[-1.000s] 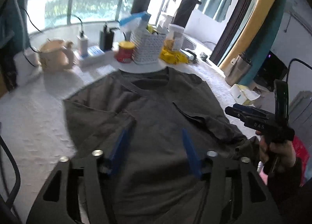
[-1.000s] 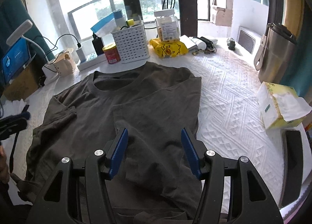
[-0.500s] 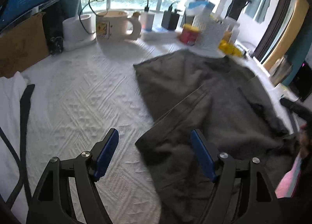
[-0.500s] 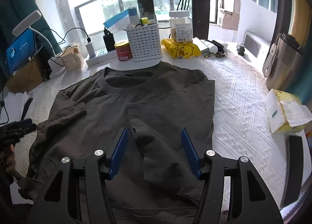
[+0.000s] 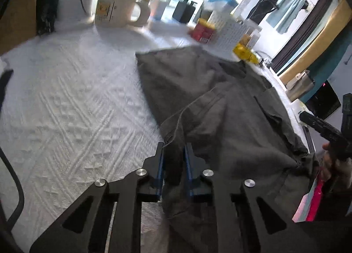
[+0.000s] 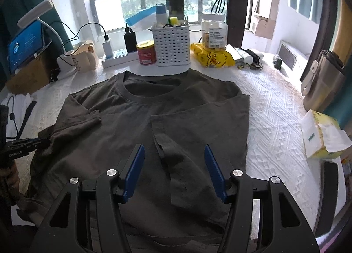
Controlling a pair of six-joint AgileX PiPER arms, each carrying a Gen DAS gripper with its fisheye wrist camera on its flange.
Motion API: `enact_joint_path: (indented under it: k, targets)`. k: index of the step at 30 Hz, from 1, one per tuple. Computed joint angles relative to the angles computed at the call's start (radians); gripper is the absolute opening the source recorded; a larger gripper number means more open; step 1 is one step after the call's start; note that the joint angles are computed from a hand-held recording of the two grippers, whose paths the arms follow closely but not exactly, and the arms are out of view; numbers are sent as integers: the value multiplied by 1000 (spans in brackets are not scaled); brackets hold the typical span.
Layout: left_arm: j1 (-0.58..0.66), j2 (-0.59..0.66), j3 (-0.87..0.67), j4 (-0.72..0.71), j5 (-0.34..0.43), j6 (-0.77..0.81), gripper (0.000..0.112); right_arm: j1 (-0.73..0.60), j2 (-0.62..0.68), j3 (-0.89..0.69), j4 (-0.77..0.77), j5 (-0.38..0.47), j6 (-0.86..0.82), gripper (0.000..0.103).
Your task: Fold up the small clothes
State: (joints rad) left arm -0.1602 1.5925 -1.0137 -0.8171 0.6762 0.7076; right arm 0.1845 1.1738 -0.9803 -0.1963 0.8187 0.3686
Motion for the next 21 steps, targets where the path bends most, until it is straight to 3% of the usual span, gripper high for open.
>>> enact_joint_path:
  k: [2,4,10,16,18,21]
  targets:
    - [-20,-47,16,7,-24,4,15,7,4,2,-7,-1,9,60]
    - [-55,-79,15,47,-29,-12,7,3,6,5,1,-5,4,60]
    - [-162,-96,-11,156,-33,-73,7,-2,0,13,8,-11,-2,60]
    - [-257,-28,-80,272,70,-116,8,-44,-24,40,38,-22,-28,60]
    - [-289,-8,-98,340,81,-166,18,-68,-33,52,57,-28,-46,60]
    - [-284,-7,-123,310,112,-147,30,-103,-46,71,82,-36,-75,60]
